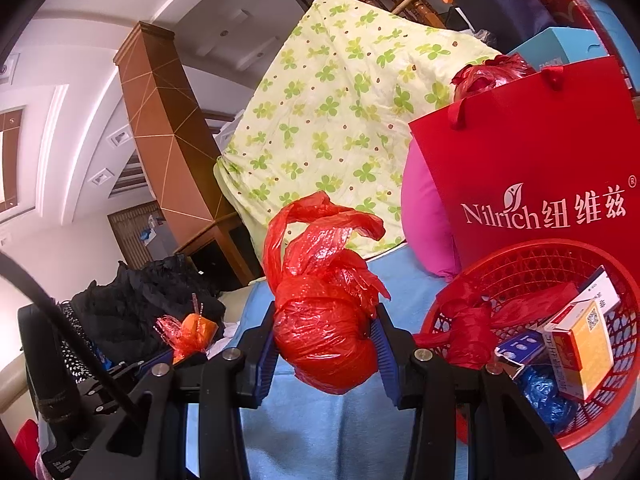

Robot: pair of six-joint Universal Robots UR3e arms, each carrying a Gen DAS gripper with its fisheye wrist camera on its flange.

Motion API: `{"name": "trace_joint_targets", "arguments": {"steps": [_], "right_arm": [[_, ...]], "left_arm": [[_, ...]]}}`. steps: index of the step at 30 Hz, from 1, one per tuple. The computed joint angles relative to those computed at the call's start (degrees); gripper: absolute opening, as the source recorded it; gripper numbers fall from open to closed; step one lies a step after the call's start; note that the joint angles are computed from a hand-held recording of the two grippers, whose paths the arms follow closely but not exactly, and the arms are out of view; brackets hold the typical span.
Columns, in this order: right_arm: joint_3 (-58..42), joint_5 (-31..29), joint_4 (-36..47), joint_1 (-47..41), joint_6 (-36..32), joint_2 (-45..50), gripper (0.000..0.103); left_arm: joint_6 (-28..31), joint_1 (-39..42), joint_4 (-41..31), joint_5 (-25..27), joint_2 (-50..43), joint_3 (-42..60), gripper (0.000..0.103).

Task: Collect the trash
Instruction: 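Lift the orange bag with the left tool while the right tool lifts the red bag, then carry the orange bag and red bag in both tools over the red basket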

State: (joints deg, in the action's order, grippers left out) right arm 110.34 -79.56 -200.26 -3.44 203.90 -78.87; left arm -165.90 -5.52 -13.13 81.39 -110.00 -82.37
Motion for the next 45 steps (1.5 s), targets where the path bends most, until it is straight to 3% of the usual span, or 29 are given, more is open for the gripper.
{"name": "trace_joint_targets", "arguments": {"steps": [45], "right_arm": [[8.7,1.7,-3.0,-4.7,2.3,-6.8,0.046]], "left_arm": [[3.2,-4.3,0.1,0.6,-0.1,-0.8,0.032]]}}
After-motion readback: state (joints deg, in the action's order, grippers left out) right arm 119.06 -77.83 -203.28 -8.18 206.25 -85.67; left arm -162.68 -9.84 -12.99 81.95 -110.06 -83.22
